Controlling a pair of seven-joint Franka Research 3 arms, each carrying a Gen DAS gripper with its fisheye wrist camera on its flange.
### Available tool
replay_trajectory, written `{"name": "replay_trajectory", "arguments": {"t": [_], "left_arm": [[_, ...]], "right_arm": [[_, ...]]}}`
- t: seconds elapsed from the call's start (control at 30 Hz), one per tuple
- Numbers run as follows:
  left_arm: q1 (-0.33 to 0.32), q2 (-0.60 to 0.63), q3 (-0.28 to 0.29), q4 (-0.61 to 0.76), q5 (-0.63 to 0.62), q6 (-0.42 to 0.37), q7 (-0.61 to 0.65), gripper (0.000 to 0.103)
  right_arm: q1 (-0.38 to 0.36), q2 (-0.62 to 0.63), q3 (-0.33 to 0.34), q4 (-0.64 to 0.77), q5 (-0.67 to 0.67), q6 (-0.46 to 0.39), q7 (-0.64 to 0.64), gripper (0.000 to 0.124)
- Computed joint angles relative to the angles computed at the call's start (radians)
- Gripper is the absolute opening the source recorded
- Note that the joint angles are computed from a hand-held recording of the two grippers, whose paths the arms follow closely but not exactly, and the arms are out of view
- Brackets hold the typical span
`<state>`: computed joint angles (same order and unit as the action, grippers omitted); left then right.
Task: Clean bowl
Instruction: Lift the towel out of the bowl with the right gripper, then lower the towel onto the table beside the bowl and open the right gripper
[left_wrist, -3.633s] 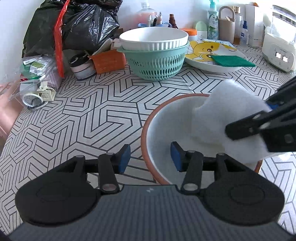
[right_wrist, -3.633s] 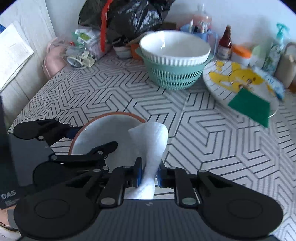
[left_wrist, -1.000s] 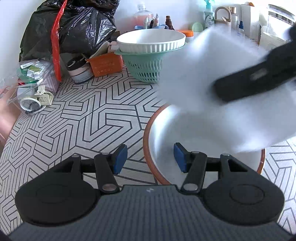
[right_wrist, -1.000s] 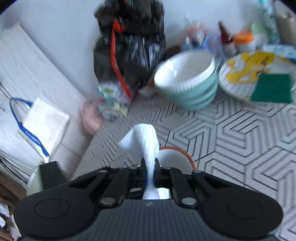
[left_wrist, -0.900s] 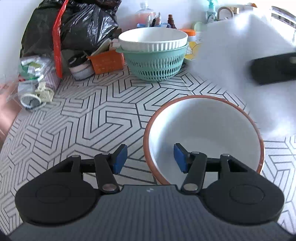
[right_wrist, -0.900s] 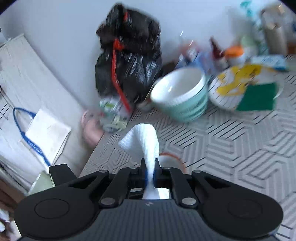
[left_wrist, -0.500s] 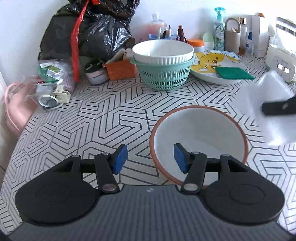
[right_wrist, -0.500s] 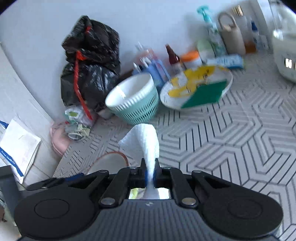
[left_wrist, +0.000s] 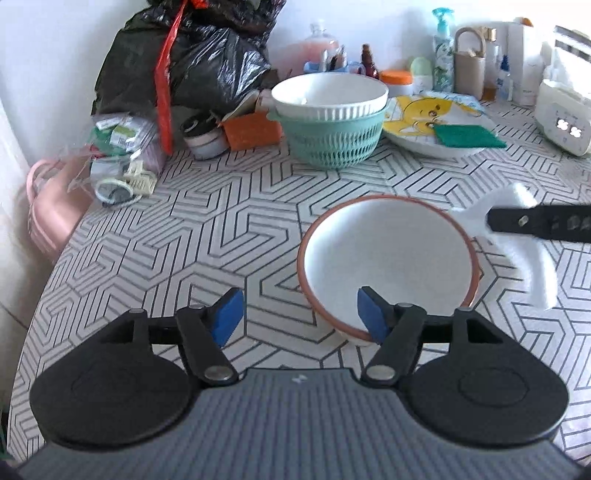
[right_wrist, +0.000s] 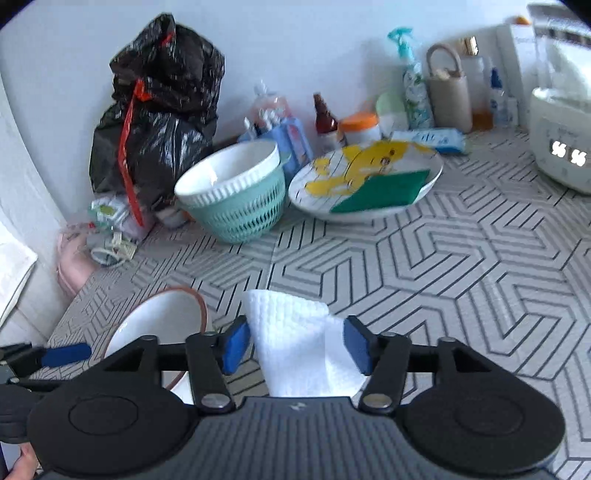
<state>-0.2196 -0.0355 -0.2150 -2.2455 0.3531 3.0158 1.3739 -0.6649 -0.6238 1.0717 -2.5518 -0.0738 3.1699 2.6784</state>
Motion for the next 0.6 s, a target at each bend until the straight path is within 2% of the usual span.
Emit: {"name": "replay_trajectory", "arguments": {"t": [0.1, 0.27, 0.3, 0.4, 0.43, 0.53, 0.6], "left_arm": [[0.002, -0.003, -0.006, 0.015, 0.031, -0.042, -0.046, 0.081], [0.008, -0.014, -0.018, 0.030, 0.148, -0.091, -0.160, 0.092], [0.008, -0.017, -0.018, 0.029, 0.162, -0.091, -0.174, 0.095], [0.010, -0.031, -0.020, 0.018, 0.204, -0.080, -0.215, 0.101], [0.008, -0.035, -0.019, 0.014, 0.197, -0.079, -0.211, 0.101], [0.004, -0.048, -0.017, 0.003, 0.181, -0.071, -0.197, 0.101], [0.000, -0.052, -0.016, 0.000, 0.158, -0.072, -0.184, 0.101]], "right_arm": [[-0.003, -0.102, 0.008, -0.026, 0.009, -0.002, 0.026, 0.098], [0.010, -0.181, -0.005, -0.044, 0.017, -0.031, 0.052, 0.102], [0.008, -0.194, -0.007, -0.039, 0.016, -0.063, 0.056, 0.103], [-0.022, -0.233, 0.019, 0.012, -0.030, -0.261, 0.081, 0.103], [-0.027, -0.243, 0.026, 0.017, -0.046, -0.290, 0.092, 0.102], [0.008, -0.222, 0.010, -0.008, -0.094, -0.251, 0.093, 0.101], [0.012, -0.232, 0.019, 0.000, -0.128, -0.270, 0.106, 0.101]]}}
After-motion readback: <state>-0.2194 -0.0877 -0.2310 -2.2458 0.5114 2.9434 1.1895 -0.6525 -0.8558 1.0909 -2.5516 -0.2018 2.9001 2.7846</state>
